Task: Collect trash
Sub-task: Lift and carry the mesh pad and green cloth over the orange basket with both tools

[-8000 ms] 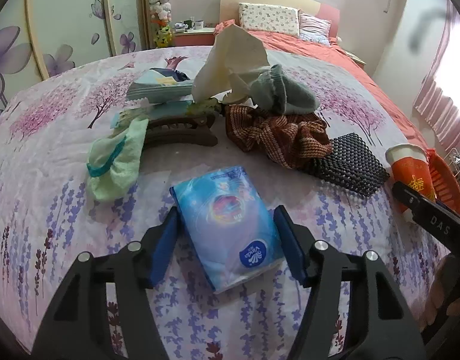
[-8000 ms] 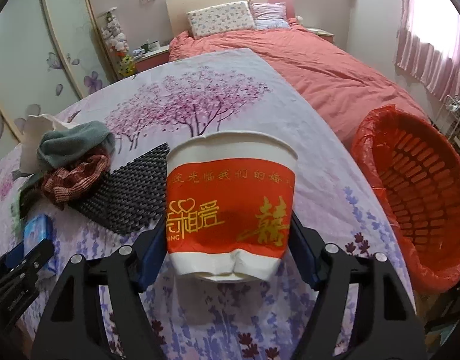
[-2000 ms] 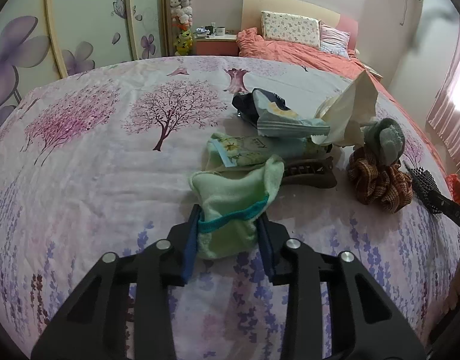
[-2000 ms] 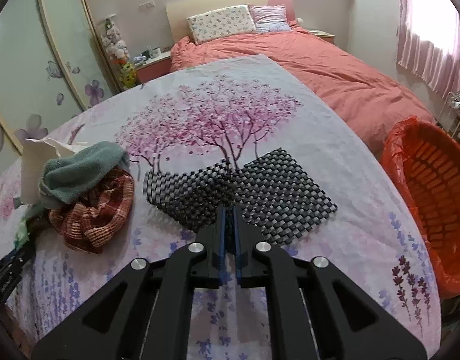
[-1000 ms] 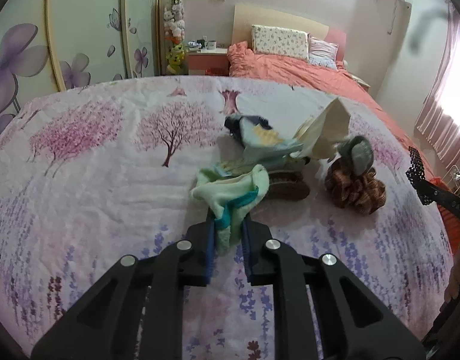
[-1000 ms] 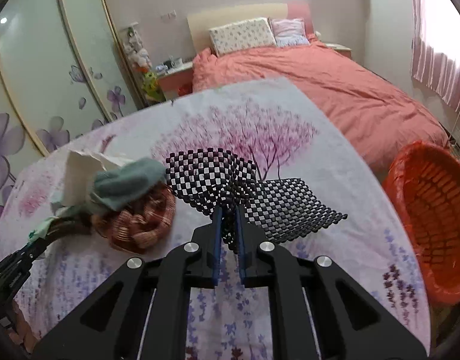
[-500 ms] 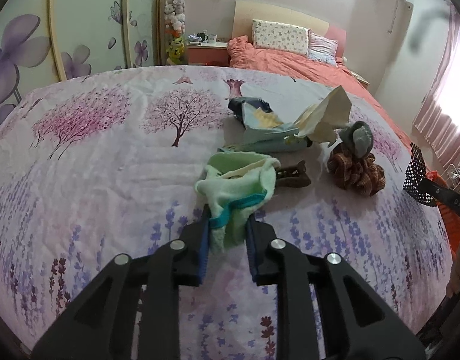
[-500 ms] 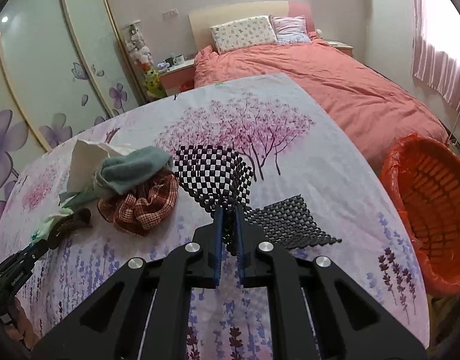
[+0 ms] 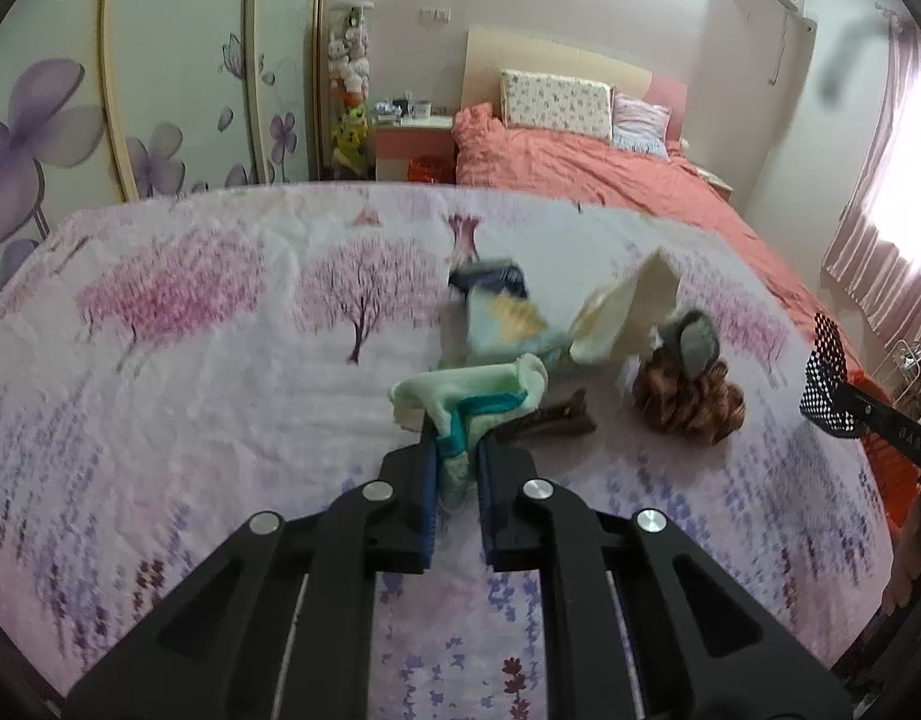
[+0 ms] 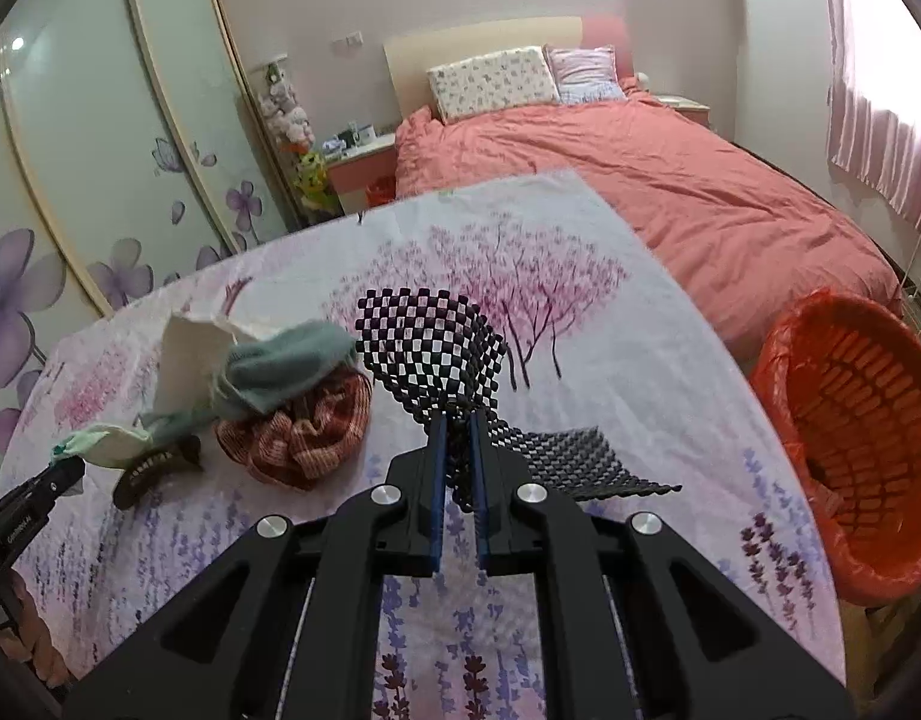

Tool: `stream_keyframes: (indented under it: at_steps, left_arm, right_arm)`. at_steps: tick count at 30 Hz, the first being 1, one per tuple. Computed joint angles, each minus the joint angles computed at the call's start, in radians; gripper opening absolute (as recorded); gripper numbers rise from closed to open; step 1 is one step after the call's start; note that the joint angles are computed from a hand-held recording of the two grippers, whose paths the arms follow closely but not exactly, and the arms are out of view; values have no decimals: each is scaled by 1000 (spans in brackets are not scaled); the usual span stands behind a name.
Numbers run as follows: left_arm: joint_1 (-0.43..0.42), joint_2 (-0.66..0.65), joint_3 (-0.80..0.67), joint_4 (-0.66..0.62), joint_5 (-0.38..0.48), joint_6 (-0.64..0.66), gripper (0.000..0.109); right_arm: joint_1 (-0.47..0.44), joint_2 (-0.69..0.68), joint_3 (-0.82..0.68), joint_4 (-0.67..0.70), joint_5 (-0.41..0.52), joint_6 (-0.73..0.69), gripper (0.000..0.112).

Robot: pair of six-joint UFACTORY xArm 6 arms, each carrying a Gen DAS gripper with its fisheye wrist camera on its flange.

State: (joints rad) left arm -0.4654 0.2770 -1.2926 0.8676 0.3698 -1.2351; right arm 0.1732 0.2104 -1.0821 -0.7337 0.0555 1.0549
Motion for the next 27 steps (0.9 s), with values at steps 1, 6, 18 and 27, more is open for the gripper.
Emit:
stream_keyframes:
  at_steps: [1,6,18,27]
  left_arm:
    - [-2,-6,-4,9,4,-7,12]
    - [-16,-30,-22,40,18,-29,12]
    - [-101,-14,-134,44,7,-21,12]
    - [-206,143,-367,-78,-2,107,12]
  right_arm:
    - [-3,-7,3,-13,-3,12,8]
    - [-23,-54,27,-105,-21,93,8]
    - [-95,-176,83,-397,-74,369,8]
    - [-196,-288,109,-838,-90,812,8]
